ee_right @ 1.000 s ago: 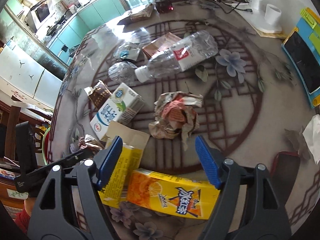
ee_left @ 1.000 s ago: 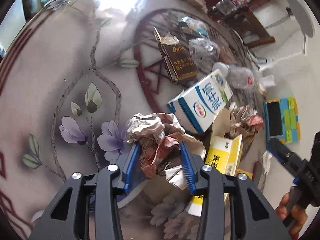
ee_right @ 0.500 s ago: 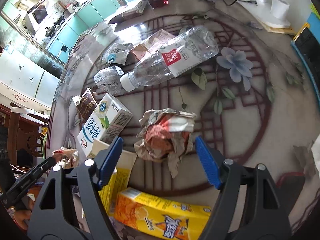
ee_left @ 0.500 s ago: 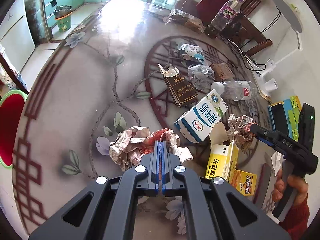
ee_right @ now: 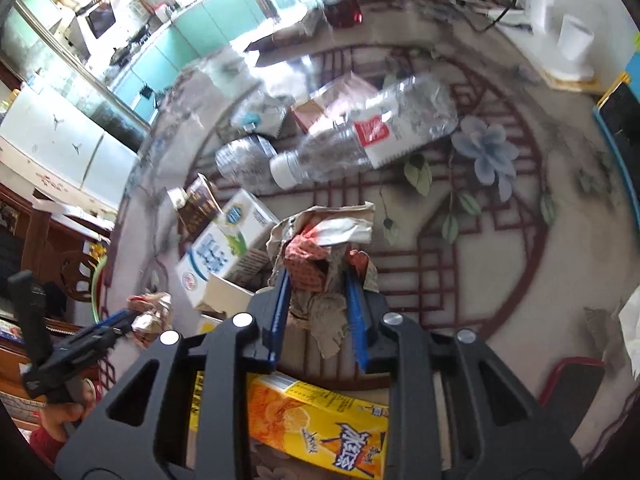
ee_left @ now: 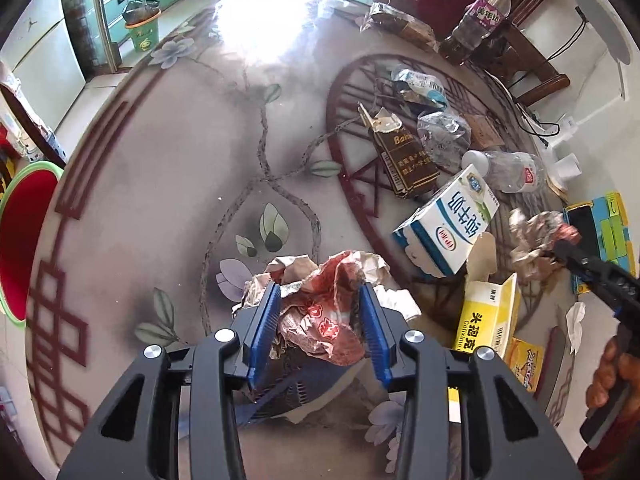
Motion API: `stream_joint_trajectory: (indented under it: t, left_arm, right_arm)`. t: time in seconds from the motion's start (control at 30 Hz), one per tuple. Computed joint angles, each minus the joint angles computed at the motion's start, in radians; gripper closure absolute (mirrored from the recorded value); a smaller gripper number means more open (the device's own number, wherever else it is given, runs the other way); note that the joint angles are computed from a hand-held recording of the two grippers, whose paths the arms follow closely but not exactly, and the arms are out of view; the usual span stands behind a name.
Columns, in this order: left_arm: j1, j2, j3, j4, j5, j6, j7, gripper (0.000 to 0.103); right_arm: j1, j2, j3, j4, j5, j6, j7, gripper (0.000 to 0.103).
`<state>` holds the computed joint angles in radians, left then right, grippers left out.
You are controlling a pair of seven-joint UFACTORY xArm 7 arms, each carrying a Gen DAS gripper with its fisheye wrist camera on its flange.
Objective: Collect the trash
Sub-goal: 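Grasp crumpled brown paper with the left tool while the right tool grasps a red-white crumpled wrapper, then carry both wrappers over the red bin and open both tools to drop them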
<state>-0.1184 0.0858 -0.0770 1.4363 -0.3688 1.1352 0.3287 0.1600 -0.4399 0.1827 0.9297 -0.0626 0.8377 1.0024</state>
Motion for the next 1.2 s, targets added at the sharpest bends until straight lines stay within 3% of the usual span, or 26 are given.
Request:
stream_joint_trajectory:
  t: [0.03, 0.07, 0.1, 0.2, 0.6, 0.93, 1.2]
  left_arm:
    - [0.000, 0.004, 0.000, -0.001, 0.001, -0.001, -0.001, 0.068]
    - [0.001, 0.005, 0.000, -0.001, 0.000, -0.002, 0.002, 0.083]
    - [0.005, 0.013, 0.001, 0.010, -0.012, 0.017, 0.008, 0.090]
    - [0.015, 0.004, 0.004, 0.013, -0.039, 0.027, 0.017, 0.095]
    - [0.028, -0.063, 0.023, 0.065, -0.061, -0.008, 0.080, 0.095]
    - [0.042, -0.082, 0.040, 0.132, -0.082, -0.039, 0.147, 0.095]
    - [0.082, -0.061, 0.061, 0.177, -0.127, -0.003, 0.190, 0.095]
  right_arm:
    - [-0.004, -0.009, 0.002, 0.004, -0.005, 0.002, 0.006, 0.076]
    - [-0.007, -0.017, 0.003, 0.008, -0.010, 0.004, 0.011, 0.076]
    - [-0.010, -0.020, 0.007, 0.013, -0.016, 0.007, 0.017, 0.076]
    - [-0.020, -0.027, 0.020, 0.032, -0.036, 0.010, 0.041, 0.076]
    - [-0.022, 0.055, 0.079, 0.196, -0.146, 0.023, 0.082, 0.076]
    - [0.058, 0.212, 0.102, 0.383, -0.246, 0.045, 0.100, 0.076]
    - [0.138, 0.326, 0.096, 0.536, -0.347, 0.114, 0.135, 0.075]
